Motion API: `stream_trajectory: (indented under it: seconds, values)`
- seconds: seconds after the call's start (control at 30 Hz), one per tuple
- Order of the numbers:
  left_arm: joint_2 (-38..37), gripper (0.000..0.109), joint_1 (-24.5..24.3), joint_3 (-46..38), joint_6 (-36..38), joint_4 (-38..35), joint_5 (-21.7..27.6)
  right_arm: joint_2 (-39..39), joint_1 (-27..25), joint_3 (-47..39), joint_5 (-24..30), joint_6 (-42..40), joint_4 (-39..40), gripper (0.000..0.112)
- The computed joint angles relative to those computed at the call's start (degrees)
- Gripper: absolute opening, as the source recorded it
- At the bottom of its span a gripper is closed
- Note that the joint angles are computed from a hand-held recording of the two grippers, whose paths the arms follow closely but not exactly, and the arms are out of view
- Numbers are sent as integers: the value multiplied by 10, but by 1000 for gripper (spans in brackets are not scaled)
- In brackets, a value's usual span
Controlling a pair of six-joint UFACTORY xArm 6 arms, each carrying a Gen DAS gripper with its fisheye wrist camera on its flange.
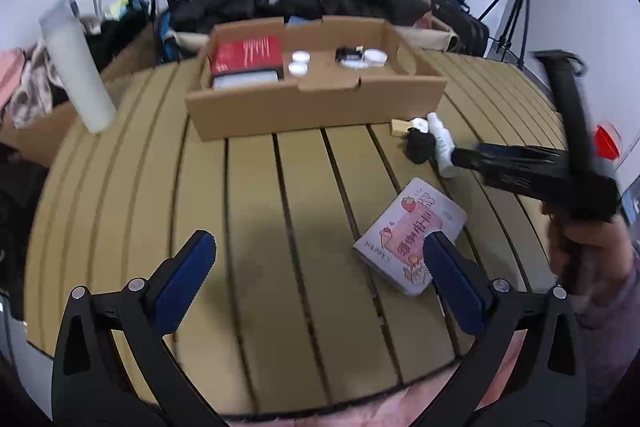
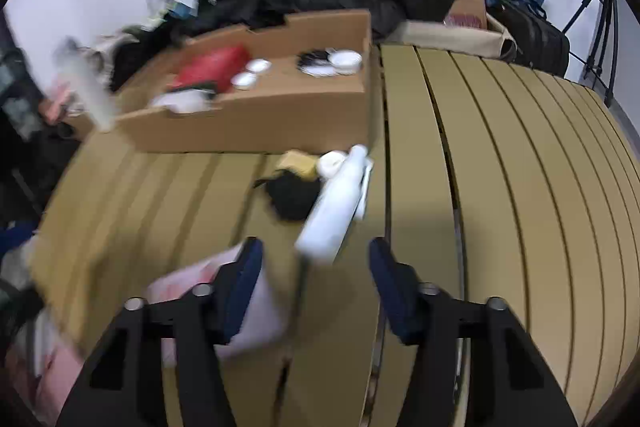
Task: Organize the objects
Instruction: 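Grasp the white spray bottle with the right gripper while the left grasps the black item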
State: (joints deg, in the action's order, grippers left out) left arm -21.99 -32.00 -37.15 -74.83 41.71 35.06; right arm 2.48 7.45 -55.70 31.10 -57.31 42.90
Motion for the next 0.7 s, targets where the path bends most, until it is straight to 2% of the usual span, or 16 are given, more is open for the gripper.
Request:
stream_trajectory:
  seconds: [0.03,0.1,0.23,0.3,0.37,0.4,0.47,0.5,0.6,0.67,0.7]
  values:
    - [18,103,9,-7,1,2,-20,36,6,-27,-4,21,-26,34]
    - [53,103,22,-24,-7,20,-57,58,4,-46,0,43,-42,32]
    - [183,101,55,-112,21,15,-142,42,-39,-29,16,33,-31,31]
    - [252,98,59,-174,12,45,-155,22,-61,-9,20,47,-48,31]
    - [316,77,46,-243,19,68,-93,10,-84,3,25,40,-46,31]
    - [340,77,43,-267,48,48,-81,6,-90,4,30,40,-51,31]
    - [368,76,44,-286,70,22,-116,-2,-100,10,31,23,-46,31]
    - [377,75,44,-294,75,8,-118,-2,-103,7,34,16,-37,31]
    - [394,56,39,-308,91,-21,-125,14,-99,-7,21,22,-40,31]
    - [402,32,36,-315,117,-36,-137,32,-86,-15,-5,37,-55,31]
    - [402,25,35,-315,130,-47,-144,40,-82,-19,-10,45,-63,32]
